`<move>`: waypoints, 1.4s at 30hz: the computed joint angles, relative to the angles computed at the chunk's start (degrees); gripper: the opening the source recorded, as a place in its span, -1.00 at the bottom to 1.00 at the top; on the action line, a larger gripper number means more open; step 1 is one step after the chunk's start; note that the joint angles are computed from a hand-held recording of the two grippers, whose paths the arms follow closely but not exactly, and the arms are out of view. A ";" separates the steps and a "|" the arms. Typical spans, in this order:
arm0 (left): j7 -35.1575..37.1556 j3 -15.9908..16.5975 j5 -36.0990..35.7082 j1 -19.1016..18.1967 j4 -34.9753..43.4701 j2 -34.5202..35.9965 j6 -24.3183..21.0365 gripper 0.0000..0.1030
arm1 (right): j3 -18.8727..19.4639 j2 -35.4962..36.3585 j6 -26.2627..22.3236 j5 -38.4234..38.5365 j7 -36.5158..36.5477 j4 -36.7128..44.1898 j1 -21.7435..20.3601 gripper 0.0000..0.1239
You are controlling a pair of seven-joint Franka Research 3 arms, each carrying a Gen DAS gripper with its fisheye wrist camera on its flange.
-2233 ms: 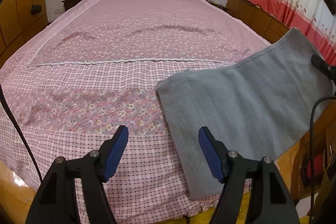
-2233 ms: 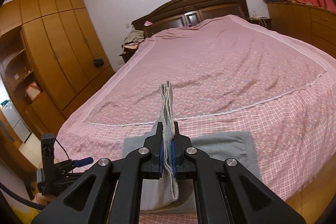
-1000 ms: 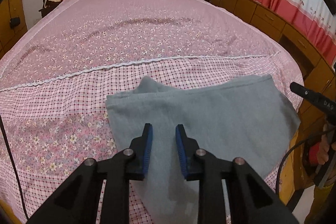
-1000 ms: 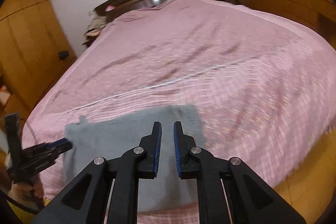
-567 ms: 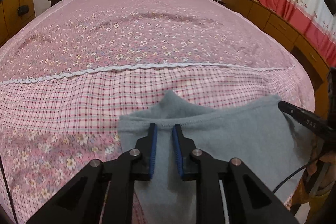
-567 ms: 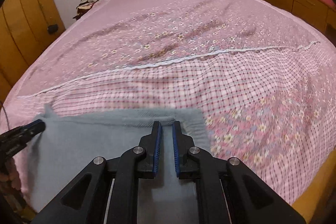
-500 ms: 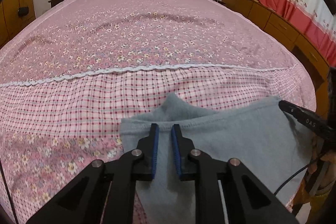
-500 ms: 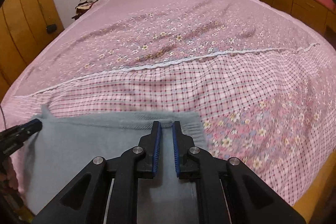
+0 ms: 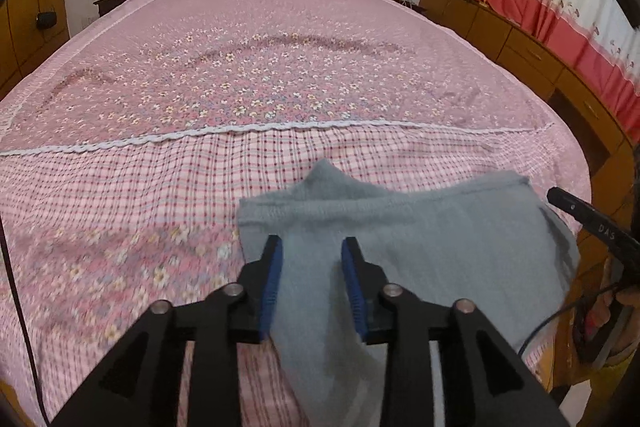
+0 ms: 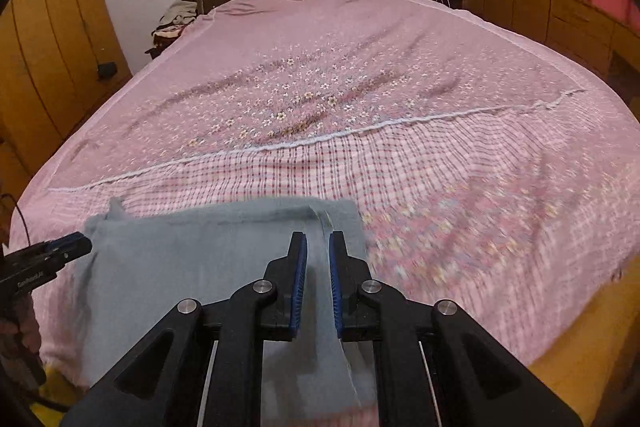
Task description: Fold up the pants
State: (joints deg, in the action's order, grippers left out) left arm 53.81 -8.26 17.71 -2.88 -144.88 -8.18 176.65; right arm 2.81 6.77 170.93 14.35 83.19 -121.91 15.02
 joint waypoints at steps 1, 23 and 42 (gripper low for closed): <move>0.49 0.21 -0.44 -0.54 -0.90 -0.95 -0.12 -0.33 | 0.36 -1.03 -0.05 0.97 -0.84 -1.04 -0.25 -0.81; 13.65 7.85 -22.70 -14.48 -10.60 -6.92 -2.89 0.00 | 1.12 -6.28 -1.17 5.23 -3.78 -11.09 0.48 -0.81; 20.74 9.73 -33.81 -19.14 -9.02 -2.84 -1.15 0.31 | 1.30 -6.65 -0.67 -4.92 4.67 -11.91 0.62 -0.73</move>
